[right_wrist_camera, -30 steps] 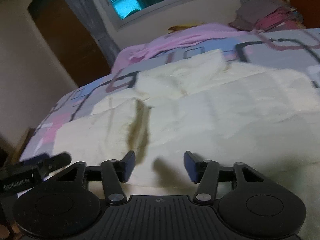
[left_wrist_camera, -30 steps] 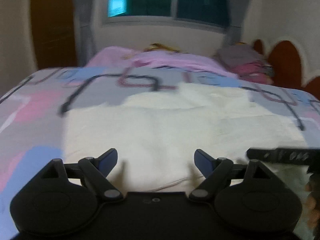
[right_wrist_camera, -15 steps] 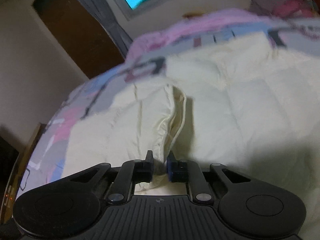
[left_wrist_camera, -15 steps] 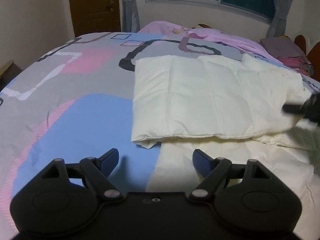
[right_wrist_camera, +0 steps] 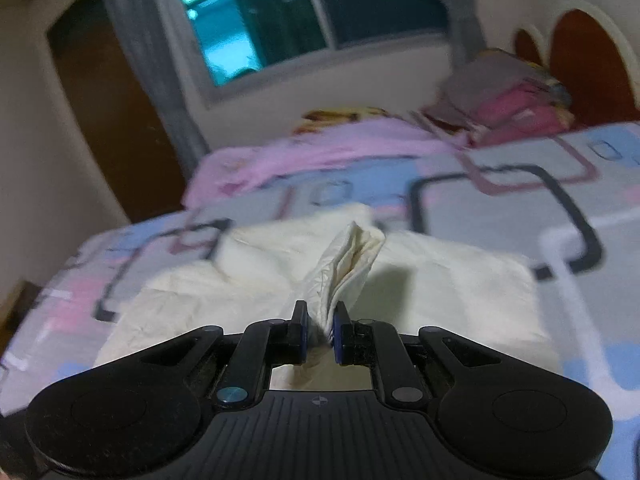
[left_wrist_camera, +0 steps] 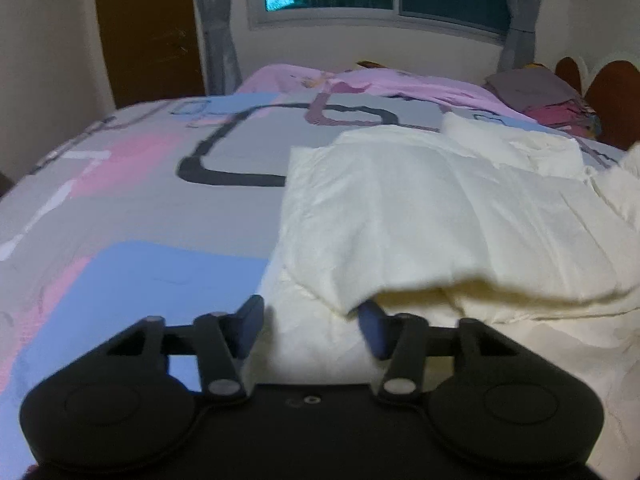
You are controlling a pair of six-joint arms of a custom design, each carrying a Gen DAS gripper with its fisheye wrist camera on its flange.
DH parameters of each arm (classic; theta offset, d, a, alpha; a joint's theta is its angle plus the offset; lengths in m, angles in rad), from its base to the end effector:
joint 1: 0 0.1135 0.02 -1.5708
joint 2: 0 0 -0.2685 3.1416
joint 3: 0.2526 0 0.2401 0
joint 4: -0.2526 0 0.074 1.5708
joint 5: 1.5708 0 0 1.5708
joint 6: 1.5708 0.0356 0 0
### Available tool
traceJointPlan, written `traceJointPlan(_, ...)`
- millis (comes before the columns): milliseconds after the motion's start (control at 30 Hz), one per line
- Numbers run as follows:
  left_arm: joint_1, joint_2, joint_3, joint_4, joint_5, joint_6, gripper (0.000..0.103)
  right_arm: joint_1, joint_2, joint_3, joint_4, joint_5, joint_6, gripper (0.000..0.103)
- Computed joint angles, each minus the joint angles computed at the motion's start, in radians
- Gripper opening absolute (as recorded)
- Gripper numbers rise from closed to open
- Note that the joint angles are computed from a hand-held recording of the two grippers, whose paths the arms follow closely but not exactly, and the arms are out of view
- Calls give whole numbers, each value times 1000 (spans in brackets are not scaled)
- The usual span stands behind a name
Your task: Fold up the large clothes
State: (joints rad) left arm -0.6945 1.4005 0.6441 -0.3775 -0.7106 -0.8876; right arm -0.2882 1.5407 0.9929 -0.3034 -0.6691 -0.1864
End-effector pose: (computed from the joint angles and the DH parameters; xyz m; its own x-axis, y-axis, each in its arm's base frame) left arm 0.1897 -0.1278 0.1707 -0.6512 -0.2226 -0.7255 -0.3676 0.9289 0.0449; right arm 0.3024 -0.0666 0.2354 -0.6772 0.0492 -0.7341 -0.2997 0.8928 0.3363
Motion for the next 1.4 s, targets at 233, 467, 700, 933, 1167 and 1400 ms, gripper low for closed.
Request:
traceJointPlan(233, 28, 32, -2, 12, 26, 17, 38, -35, 128, -30, 38, 153, -50, 12)
traceJointPlan(467, 22, -164, -14, -126, 58, -33, 42, -62, 34, -68, 61, 145, -61, 58)
traceJointPlan(700, 86, -204, 35, -125, 72, -5, 44, -47, -23, -105, 196, 132, -32, 48)
traceJointPlan(933, 168, 21, 167, 57, 136, 153, 44, 75, 70, -57, 270, 182, 39, 40)
traceJointPlan(1167, 241, 215, 293, 161, 189, 228, 44, 164, 163, -35, 371, 273, 54, 40)
traceJointPlan(1400, 297, 370, 323, 244, 175, 251, 46, 190, 278, -45, 498, 383, 6, 40)
